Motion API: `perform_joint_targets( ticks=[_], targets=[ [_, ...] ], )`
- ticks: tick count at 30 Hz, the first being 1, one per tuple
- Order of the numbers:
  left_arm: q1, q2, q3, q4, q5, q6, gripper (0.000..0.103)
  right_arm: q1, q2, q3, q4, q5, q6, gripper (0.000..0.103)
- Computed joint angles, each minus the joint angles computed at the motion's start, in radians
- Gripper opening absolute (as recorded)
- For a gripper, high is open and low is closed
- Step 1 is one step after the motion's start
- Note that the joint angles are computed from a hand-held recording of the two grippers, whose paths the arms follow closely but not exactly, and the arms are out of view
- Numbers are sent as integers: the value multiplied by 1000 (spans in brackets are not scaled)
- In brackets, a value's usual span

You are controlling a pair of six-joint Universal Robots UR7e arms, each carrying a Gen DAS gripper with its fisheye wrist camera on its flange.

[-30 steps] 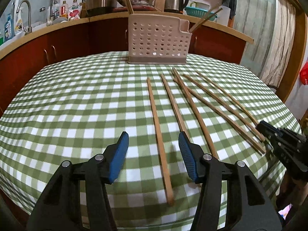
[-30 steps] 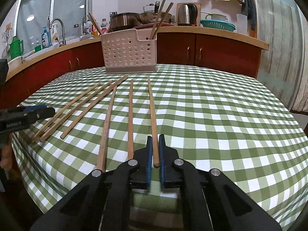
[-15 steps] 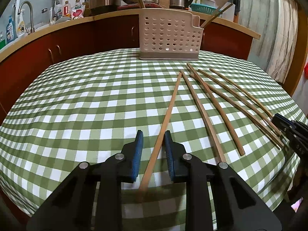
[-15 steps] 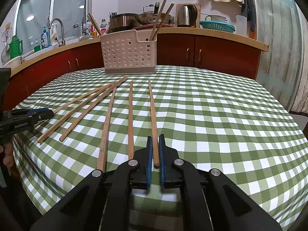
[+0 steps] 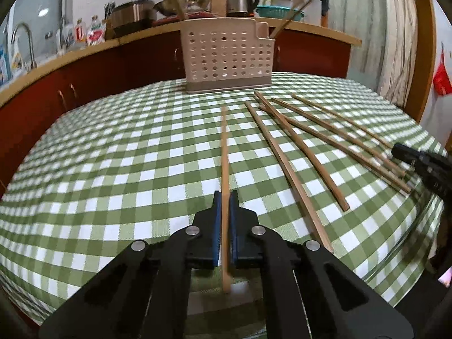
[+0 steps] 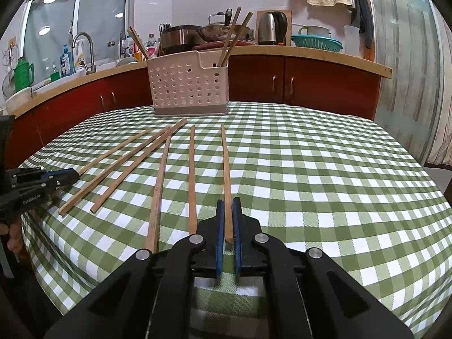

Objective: Organize utensils
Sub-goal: 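Close the left tool on a chopstick while the right tool closes on another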

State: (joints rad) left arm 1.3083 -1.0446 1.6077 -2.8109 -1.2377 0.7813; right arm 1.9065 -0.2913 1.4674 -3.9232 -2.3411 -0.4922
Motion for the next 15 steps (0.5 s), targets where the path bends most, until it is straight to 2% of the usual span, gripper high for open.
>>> perform_joint_targets(
  ticks=[7, 15],
  targets=[
    [1, -4, -6, 14, -7, -18, 6, 10, -1, 0, -19, 3, -14, 6],
    [-14, -29, 35, -84, -24, 34, 6, 30, -3, -8, -47, 1, -44, 6]
  ],
)
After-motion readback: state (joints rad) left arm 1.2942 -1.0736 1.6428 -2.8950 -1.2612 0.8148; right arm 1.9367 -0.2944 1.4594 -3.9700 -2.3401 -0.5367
